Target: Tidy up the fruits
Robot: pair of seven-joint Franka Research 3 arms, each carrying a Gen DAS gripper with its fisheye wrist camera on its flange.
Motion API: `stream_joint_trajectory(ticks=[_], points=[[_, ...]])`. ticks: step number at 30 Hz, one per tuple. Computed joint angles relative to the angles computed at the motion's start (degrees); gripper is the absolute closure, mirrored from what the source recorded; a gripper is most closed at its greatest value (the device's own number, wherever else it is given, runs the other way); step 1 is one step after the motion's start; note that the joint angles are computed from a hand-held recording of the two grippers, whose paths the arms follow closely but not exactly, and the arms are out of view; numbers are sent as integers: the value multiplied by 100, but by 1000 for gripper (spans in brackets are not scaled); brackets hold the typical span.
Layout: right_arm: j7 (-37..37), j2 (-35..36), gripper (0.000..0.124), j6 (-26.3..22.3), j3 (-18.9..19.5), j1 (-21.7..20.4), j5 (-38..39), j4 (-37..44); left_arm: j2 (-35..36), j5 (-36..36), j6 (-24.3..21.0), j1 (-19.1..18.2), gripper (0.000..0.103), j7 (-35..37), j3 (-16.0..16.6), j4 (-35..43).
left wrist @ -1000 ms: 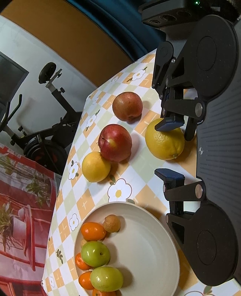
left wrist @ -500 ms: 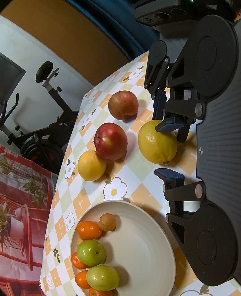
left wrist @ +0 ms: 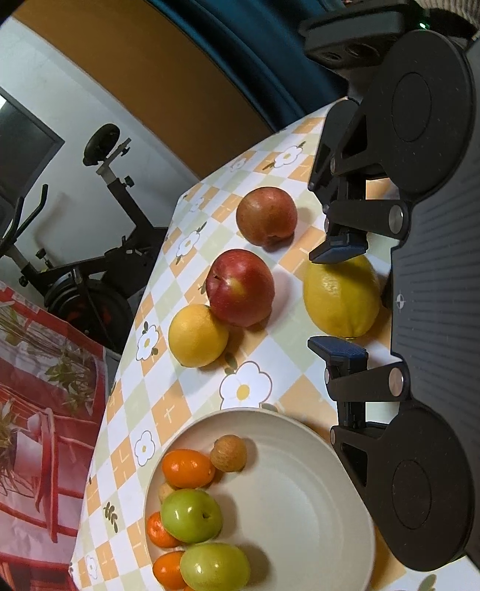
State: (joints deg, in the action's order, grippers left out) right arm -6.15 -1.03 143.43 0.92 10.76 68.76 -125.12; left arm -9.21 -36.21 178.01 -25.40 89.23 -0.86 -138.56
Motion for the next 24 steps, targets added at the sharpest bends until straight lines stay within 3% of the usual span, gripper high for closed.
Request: stream_joint_trajectory(ticks=[5, 12, 18, 24], points=[[13, 70, 75, -97, 4, -17, 4, 49, 62, -805, -114, -274, 62, 875, 206, 140], [88, 100, 77, -118, 20, -43, 5, 64, 112, -1415, -207, -6, 62, 1367, -74, 245], [69, 49, 74, -7, 32, -21, -19, 27, 123, -1138, -191, 279, 62, 1201, -350, 235], [58, 30, 75, 6, 20, -12, -32, 21, 126, -750, -197, 351, 62, 911, -393, 217]])
